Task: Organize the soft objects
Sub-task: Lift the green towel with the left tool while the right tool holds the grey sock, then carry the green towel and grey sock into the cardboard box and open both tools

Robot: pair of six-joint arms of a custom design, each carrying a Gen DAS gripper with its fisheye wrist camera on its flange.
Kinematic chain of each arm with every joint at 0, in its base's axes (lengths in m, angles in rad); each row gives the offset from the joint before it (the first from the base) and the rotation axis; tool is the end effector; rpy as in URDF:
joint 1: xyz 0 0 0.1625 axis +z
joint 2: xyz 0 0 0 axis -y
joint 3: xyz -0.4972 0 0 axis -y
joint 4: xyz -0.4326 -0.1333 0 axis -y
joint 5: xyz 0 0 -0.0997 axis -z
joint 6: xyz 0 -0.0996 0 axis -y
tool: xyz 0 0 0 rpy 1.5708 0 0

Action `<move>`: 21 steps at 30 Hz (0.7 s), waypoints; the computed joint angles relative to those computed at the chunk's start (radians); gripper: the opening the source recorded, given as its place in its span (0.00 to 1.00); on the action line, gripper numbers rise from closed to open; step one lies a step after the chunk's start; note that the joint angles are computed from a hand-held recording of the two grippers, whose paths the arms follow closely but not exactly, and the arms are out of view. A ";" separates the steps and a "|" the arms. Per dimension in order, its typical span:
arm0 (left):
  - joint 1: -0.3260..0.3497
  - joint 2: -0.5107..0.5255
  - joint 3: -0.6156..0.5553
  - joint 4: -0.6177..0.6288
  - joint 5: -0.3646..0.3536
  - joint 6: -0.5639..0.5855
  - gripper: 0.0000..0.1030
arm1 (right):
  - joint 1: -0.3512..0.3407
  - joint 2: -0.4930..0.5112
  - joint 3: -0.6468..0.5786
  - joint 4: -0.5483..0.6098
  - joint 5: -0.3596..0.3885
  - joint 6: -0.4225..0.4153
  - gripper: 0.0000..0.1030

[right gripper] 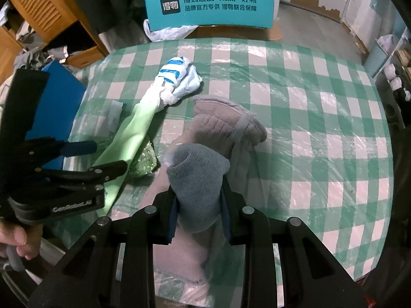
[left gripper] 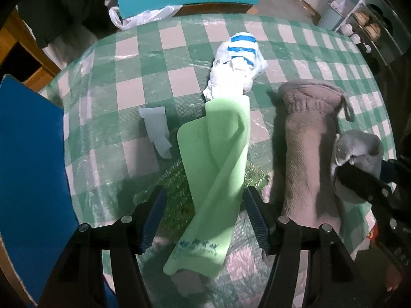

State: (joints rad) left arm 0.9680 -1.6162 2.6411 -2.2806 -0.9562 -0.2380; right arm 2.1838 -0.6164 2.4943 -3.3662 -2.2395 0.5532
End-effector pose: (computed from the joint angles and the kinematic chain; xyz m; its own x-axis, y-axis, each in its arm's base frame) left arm 0.0031 -0.3319 0.1812 -0.6827 0.4086 -0.6058 0.3891 0.9050 0.1719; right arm 0.2702 -0.2597 -0.0485 -0.8223 0.0086 0.5690 -0.1661 0.9527 -0.2545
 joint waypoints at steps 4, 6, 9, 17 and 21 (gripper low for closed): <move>0.008 0.036 0.001 -0.048 0.002 0.019 0.62 | -0.017 0.014 -0.004 -0.016 0.006 -0.013 0.27; 0.005 0.046 0.004 -0.068 0.002 0.028 0.62 | -0.023 0.016 -0.004 -0.018 0.010 -0.017 0.27; 0.015 0.055 0.005 -0.095 -0.009 0.046 0.60 | -0.031 0.021 -0.006 -0.021 0.016 -0.023 0.27; 0.056 0.064 -0.010 -0.133 -0.030 0.081 0.18 | -0.038 0.023 -0.006 -0.023 0.021 -0.024 0.27; 0.065 0.041 -0.015 -0.121 -0.051 0.091 0.13 | -0.036 0.020 -0.008 -0.012 0.019 -0.021 0.27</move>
